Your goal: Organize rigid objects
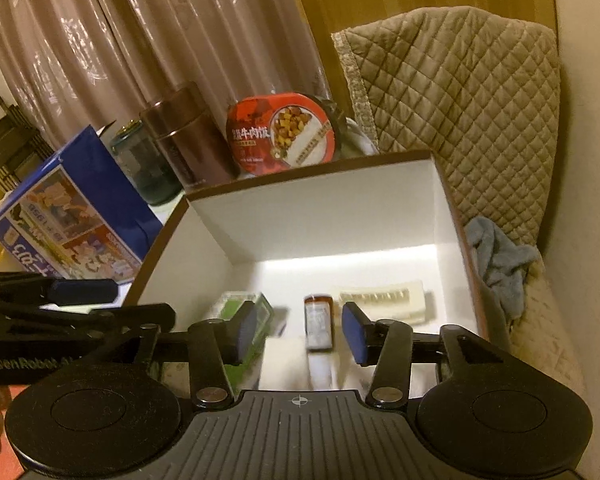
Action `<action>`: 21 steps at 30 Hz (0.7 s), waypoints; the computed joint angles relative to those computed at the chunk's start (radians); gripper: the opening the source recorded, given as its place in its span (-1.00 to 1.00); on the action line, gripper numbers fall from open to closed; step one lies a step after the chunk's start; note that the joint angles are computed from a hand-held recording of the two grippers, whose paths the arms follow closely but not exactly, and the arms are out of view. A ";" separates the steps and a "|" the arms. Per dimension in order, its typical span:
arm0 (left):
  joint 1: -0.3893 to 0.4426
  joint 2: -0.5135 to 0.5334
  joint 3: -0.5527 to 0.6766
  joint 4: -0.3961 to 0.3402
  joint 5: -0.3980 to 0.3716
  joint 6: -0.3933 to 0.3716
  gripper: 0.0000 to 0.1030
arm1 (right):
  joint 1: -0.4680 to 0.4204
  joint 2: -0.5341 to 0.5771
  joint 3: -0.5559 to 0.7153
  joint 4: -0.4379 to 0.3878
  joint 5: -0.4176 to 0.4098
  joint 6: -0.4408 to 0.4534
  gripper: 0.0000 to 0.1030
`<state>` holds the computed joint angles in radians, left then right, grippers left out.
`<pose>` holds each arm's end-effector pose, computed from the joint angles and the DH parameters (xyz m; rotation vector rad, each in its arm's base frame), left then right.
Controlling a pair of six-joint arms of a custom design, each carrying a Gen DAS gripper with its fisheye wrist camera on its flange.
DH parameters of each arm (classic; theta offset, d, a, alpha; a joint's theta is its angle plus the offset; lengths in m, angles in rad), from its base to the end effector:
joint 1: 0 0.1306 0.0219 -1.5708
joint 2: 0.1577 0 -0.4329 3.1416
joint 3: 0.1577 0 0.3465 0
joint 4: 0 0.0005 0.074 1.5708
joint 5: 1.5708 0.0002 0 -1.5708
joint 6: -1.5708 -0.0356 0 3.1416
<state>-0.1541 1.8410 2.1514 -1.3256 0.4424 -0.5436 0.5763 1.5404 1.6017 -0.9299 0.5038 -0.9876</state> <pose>0.5779 -0.1057 0.5400 0.9998 2.2821 -0.4114 0.4209 0.2524 0.5008 0.6817 2.2064 0.1735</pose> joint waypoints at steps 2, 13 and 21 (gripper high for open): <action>0.010 -0.019 -0.022 0.004 0.010 0.001 0.33 | 0.016 -0.009 -0.003 -0.025 0.018 -0.018 0.06; 0.113 -0.156 -0.176 0.062 0.077 -0.021 0.52 | 0.176 -0.034 0.045 -0.178 0.188 -0.154 0.28; 0.224 -0.244 -0.256 0.045 0.128 -0.135 0.51 | 0.320 0.041 0.199 -0.405 0.287 -0.356 0.30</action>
<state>0.0695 1.5969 1.8950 -1.2805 0.5700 -0.6783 0.8964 1.5818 1.8009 -1.3354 0.7904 -1.3440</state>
